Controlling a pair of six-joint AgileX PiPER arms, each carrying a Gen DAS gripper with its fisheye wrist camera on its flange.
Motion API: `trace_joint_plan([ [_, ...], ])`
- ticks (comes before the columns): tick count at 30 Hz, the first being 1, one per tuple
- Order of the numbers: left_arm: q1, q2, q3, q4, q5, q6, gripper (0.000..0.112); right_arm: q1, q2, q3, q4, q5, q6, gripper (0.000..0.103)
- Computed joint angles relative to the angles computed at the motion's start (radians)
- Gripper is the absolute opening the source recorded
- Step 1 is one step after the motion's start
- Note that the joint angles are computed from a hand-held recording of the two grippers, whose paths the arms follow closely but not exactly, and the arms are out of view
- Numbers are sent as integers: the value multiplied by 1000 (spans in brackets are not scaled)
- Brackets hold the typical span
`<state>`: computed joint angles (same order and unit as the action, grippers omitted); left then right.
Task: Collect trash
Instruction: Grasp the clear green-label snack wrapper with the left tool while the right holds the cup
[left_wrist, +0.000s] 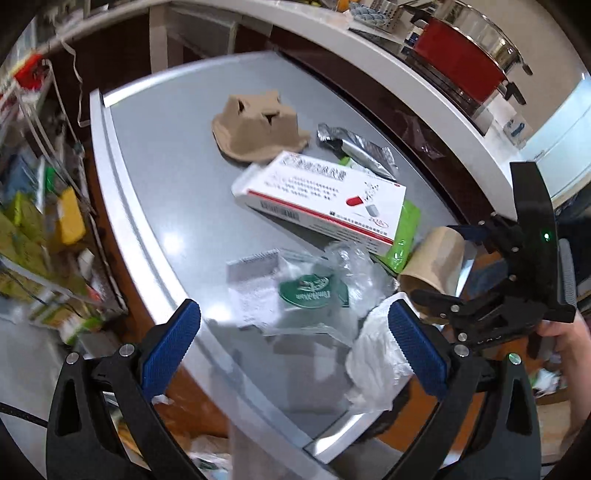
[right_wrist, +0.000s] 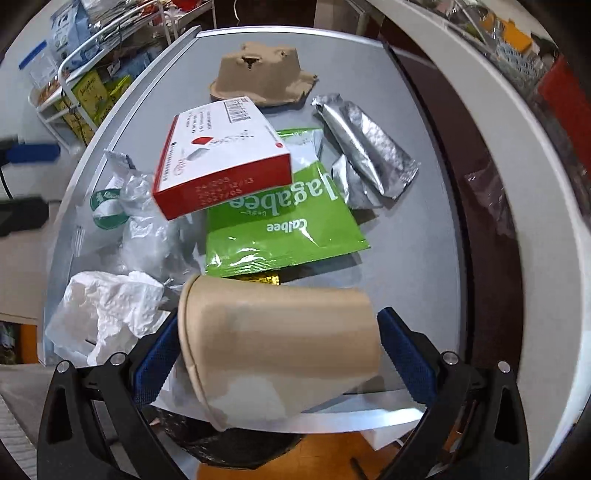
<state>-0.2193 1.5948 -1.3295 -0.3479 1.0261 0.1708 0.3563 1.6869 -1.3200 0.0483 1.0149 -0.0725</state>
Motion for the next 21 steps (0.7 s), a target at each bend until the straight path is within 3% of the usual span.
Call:
trace_joint_plan([
  [3, -4, 29, -2, 1, -6, -21, 99, -28, 1, 10, 43, -6, -16, 99],
  [6, -12, 57, -7, -5, 2, -12, 86, -21, -9, 30, 28, -15, -9, 99],
  [10, -51, 87, -8, 22, -3, -23, 66, -19, -15, 45, 34, -25, -26, 99],
  [13, -83, 107, -11, 52, -1, -37, 45, -30, -23, 60, 57, -29, -41, 90],
  [21, -60, 106, -9, -15, 12, 8, 34, -77, -62, 82, 130, -32, -59, 89],
])
